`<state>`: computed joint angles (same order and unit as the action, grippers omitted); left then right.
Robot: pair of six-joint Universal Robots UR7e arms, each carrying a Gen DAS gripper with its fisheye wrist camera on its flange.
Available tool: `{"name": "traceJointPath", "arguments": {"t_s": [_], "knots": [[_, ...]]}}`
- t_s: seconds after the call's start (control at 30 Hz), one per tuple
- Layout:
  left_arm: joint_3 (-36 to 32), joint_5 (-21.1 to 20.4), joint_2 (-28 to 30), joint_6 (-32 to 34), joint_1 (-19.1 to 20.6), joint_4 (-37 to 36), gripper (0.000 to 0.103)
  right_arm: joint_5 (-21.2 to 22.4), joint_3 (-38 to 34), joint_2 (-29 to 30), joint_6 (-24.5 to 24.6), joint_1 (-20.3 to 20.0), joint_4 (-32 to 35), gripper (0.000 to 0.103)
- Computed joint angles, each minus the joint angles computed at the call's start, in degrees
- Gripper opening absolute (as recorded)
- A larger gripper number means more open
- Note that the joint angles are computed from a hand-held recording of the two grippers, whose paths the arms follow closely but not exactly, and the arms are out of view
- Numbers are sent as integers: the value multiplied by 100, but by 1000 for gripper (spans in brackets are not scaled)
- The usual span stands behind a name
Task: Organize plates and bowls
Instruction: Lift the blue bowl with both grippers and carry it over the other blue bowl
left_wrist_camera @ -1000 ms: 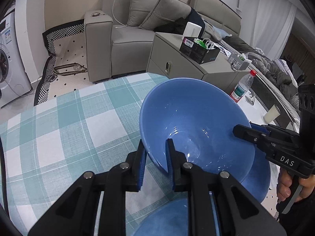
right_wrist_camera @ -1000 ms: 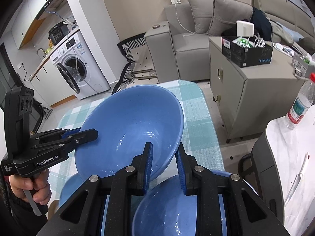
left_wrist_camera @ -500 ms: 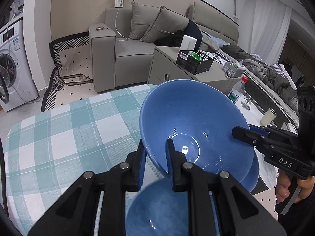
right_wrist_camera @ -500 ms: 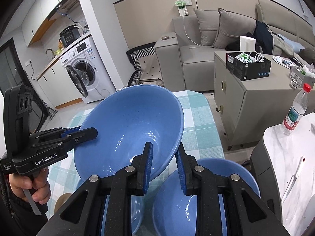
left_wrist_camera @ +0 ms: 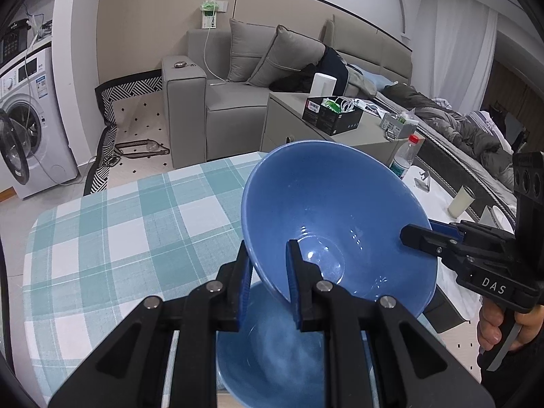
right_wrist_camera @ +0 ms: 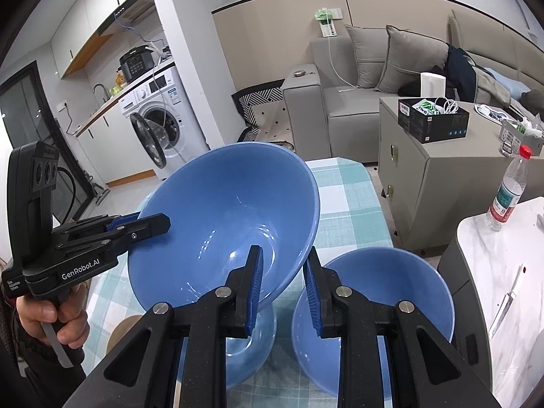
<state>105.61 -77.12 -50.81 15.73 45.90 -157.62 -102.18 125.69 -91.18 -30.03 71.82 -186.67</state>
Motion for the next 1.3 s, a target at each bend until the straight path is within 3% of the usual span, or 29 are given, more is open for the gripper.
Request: {"name": "traceJointPath", "arguments": {"t_s": [0.37,0.8,1.3], "knots": [[596,325,-355,-131,36,-337,17,190,313,11,-165,8,-57,24],[911,436,-486,-127,112,-444,17,271,513,78,-162,-75,-147,25],[1160,567,-547,-110,144,-611,17,375,878,307,-51,-215,-897,25]]}}
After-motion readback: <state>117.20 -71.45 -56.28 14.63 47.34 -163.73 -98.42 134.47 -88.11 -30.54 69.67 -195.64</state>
